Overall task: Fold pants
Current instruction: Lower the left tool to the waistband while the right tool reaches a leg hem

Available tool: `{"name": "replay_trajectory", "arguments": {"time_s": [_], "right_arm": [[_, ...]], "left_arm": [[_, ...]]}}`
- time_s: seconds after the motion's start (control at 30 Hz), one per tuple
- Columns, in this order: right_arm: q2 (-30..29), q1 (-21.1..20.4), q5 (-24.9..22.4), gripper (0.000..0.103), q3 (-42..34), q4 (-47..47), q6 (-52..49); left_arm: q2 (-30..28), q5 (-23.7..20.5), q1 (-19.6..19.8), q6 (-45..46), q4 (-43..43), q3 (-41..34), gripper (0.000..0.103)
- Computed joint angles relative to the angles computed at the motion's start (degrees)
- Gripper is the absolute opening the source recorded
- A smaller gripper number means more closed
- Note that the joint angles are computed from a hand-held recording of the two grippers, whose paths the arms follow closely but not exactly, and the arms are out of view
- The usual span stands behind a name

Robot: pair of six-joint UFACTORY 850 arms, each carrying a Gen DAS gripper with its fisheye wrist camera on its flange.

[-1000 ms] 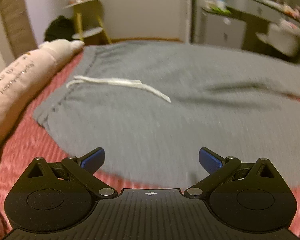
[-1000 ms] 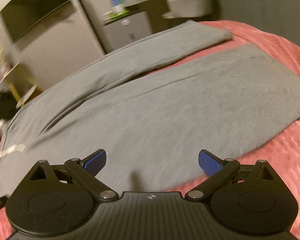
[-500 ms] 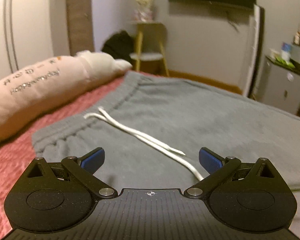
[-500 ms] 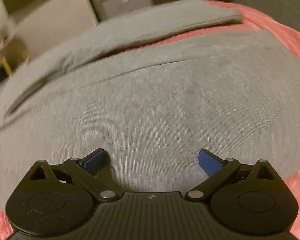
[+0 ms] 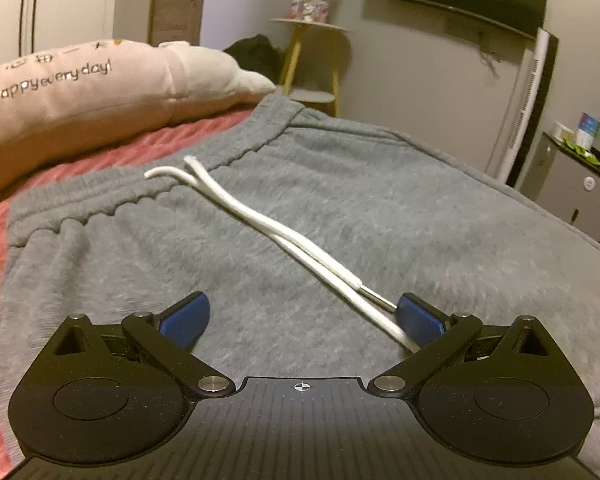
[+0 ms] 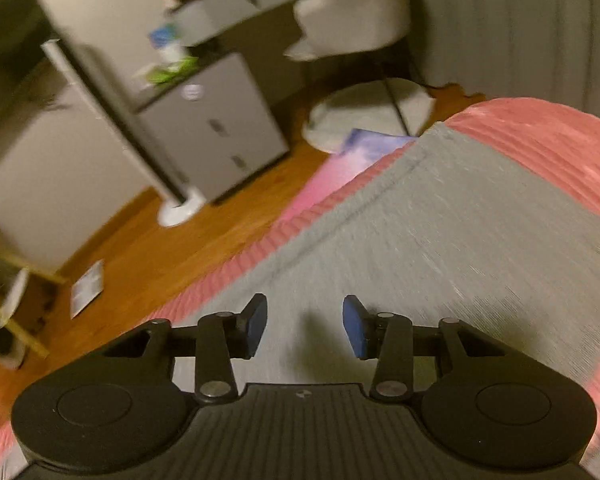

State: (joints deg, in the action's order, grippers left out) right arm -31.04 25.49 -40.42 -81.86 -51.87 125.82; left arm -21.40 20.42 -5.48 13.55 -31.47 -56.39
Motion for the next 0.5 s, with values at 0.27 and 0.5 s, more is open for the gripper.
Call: {"name": "replay_trajectory", "arguments": {"time_s": [0.27,0.5], "right_arm": [[-12.9,-4.7,-8.8,0.061,-16.5,14.1,-8.1],[-11.1,-2.0,-13.0,0.006,-13.3,8.4,-3.6]], "left_arm": [[-1.0,0.6,-0.5,3.2,-3.1,-0.9,0.103],[-1.0,-0.5,0.6,-4.5,3.8,-0.9,0.103]]}}
